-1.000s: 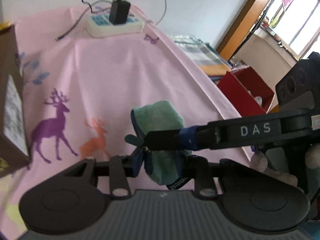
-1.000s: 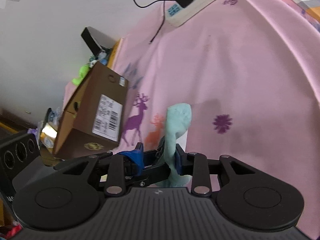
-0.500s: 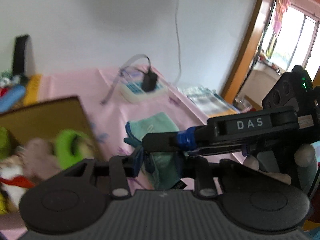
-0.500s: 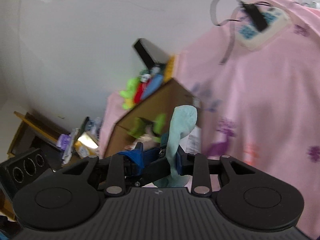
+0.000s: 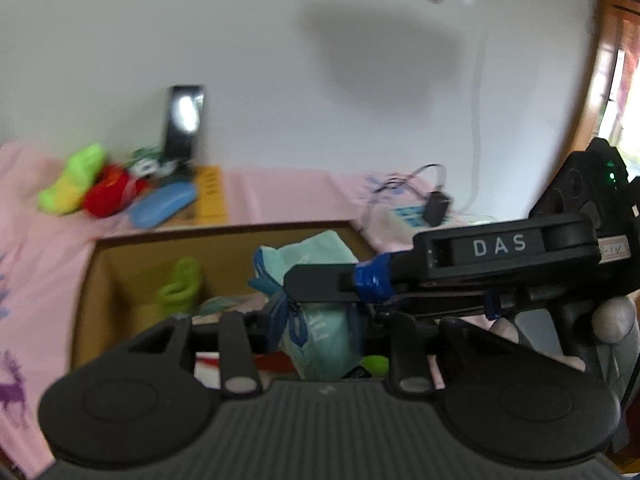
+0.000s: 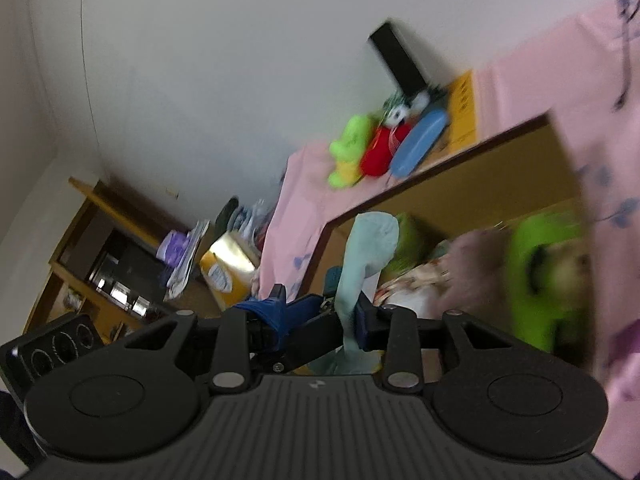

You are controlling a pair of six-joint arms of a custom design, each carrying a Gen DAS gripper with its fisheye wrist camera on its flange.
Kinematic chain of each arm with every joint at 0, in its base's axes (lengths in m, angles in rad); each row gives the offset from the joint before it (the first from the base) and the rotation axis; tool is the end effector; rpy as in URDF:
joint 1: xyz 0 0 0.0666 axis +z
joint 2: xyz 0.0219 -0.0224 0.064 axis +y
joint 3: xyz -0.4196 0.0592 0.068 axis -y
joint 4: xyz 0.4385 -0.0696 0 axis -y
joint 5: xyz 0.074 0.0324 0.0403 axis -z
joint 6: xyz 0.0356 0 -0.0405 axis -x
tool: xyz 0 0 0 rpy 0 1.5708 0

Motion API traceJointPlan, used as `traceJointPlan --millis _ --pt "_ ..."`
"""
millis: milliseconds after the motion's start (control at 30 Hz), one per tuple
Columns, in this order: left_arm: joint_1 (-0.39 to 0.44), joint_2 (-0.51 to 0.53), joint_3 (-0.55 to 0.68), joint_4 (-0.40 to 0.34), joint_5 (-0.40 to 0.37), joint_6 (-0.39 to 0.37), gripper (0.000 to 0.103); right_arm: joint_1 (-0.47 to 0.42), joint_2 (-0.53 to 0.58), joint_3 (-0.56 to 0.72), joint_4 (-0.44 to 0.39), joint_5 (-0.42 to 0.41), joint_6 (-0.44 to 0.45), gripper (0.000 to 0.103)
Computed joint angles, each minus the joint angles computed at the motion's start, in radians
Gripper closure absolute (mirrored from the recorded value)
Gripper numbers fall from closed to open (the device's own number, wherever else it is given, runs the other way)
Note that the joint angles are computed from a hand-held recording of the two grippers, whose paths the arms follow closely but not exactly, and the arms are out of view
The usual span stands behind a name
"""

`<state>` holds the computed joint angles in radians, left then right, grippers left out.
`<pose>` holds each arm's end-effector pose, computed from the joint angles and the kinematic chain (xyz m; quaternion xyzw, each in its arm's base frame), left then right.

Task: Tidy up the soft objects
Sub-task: 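Carry the mint-green pouch over the brown box and release it inside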

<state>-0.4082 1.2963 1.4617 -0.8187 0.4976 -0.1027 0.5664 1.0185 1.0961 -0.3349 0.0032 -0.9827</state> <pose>0.4425 -0.2103 0.5610 0.3251 0.8132 -0.2835 0.3906 0.3401 0.2157 0.5294 0.1646 0.7747 0.4261 0.4373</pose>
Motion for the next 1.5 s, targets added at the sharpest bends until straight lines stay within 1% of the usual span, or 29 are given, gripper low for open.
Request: traceJointPlan --millis 133,233,333,400,500,700,833,933,1033,1100,1233,1367,1433,1467,1500 --pt "0.048 0.019 0.003 -0.030 -0.024 -0.011 0.078 0.007 0.093 0.053 0.017 -0.058 -0.014 0.085" --pt "0.073 0.033 0.000 -0.052 -0.050 -0.015 0.075 0.003 0.138 0.077 0.008 -0.104 -0.028 0.085" --pt "0.087 0.039 -0.010 -0.064 -0.072 -0.026 0.063 0.009 0.168 0.093 -0.016 -0.119 -0.034 0.084" --pt "0.095 0.045 -0.015 -0.070 -0.088 -0.033 0.048 0.011 0.174 0.096 -0.034 -0.124 -0.039 0.084" --pt "0.099 0.061 -0.005 -0.097 -0.089 -0.040 0.037 0.014 0.176 0.101 -0.067 -0.116 -0.055 0.084" --pt "0.080 0.069 0.004 -0.104 -0.053 -0.064 0.032 0.015 0.122 0.070 -0.113 -0.036 -0.079 0.084" --pt "0.053 0.067 0.007 -0.101 -0.056 -0.084 0.030 0.019 0.083 0.050 -0.149 0.029 -0.091 0.084" --pt "0.032 0.073 0.022 -0.114 -0.069 -0.093 0.029 0.028 0.042 0.028 -0.169 0.086 -0.092 0.084" --pt "0.007 0.080 0.037 -0.126 -0.106 -0.090 0.029 0.042 0.011 0.022 -0.208 0.157 -0.085 0.084" --pt "-0.017 0.085 0.049 -0.130 -0.153 -0.082 0.027 0.058 -0.003 0.023 -0.235 0.218 -0.077 0.084" --pt "-0.061 0.083 0.054 -0.127 -0.234 -0.084 0.026 0.089 -0.022 0.037 -0.320 0.340 -0.052 0.084" --pt "-0.097 0.077 0.058 -0.127 -0.283 -0.049 0.025 0.115 -0.036 0.046 -0.398 0.444 -0.042 0.084" --pt "-0.116 0.071 0.057 -0.127 -0.311 -0.038 0.022 0.122 -0.045 0.042 -0.417 0.466 -0.035 0.084" --pt "-0.128 0.068 0.057 -0.125 -0.336 -0.032 0.015 0.123 -0.053 0.037 -0.427 0.473 -0.034 0.084" --pt "-0.139 0.064 0.055 -0.119 -0.365 -0.022 0.000 0.123 -0.060 0.034 -0.432 0.477 -0.034 0.084"
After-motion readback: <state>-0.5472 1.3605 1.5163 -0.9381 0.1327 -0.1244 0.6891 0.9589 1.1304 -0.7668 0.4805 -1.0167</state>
